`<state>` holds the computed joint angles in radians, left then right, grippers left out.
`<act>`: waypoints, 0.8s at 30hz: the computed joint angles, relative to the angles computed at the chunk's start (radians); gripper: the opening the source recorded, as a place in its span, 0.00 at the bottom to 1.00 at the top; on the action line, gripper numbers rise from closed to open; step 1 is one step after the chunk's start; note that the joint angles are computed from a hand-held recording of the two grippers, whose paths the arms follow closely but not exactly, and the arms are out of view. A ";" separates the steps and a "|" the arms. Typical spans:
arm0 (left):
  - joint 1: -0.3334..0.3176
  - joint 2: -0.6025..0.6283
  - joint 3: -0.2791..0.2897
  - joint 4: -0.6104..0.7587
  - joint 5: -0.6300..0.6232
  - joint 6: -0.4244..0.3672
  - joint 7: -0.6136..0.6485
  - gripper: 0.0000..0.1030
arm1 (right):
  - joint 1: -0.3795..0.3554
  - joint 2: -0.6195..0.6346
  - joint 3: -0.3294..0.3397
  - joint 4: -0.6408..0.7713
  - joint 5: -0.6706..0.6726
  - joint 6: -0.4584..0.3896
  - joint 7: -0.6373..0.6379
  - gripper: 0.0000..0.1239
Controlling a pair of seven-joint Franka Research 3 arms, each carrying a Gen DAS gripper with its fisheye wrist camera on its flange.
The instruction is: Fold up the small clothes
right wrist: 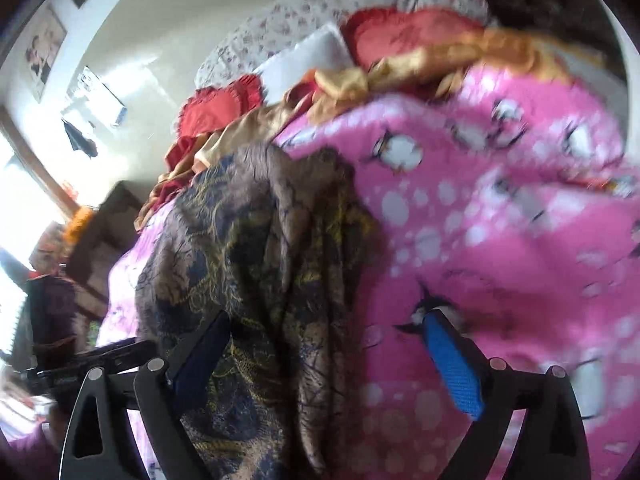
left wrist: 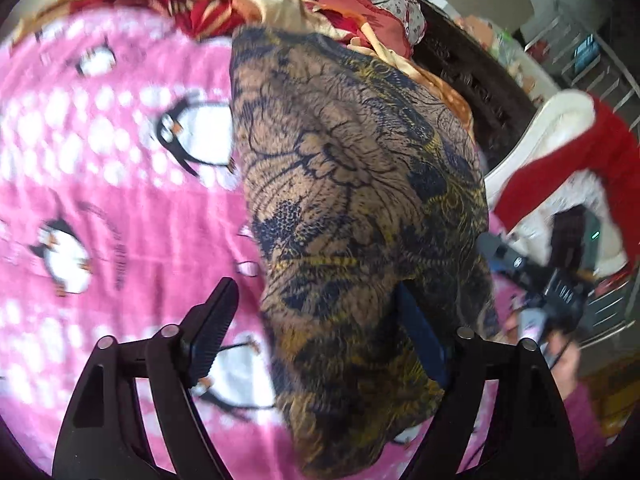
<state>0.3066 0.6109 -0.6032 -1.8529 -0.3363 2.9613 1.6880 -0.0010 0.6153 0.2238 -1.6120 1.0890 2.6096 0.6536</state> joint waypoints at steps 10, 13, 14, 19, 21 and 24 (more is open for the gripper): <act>0.079 0.012 -0.105 0.002 -0.002 -0.014 0.094 0.41 | 0.031 -0.046 0.024 -0.014 -0.030 -0.051 -0.014 0.23; 0.199 -0.108 -0.202 -0.128 -0.101 -0.011 0.161 0.41 | 0.043 -0.130 0.022 -0.083 -0.011 -0.084 -0.040 0.23; 0.241 -0.158 -0.234 -0.176 -0.140 -0.011 0.186 0.41 | 0.049 -0.164 0.024 -0.113 0.007 -0.096 -0.056 0.23; 0.434 -0.441 -0.371 -0.411 -0.432 -0.065 0.348 0.41 | 0.098 -0.284 0.010 -0.250 0.082 -0.183 -0.100 0.24; 0.461 -0.530 -0.377 -0.506 -0.529 -0.080 0.386 0.41 | 0.141 -0.293 0.004 -0.300 0.111 -0.161 -0.095 0.30; 0.379 -0.553 -0.256 -0.593 -0.298 -0.093 0.179 0.46 | 0.242 -0.283 -0.042 -0.347 -0.029 -0.043 0.033 0.38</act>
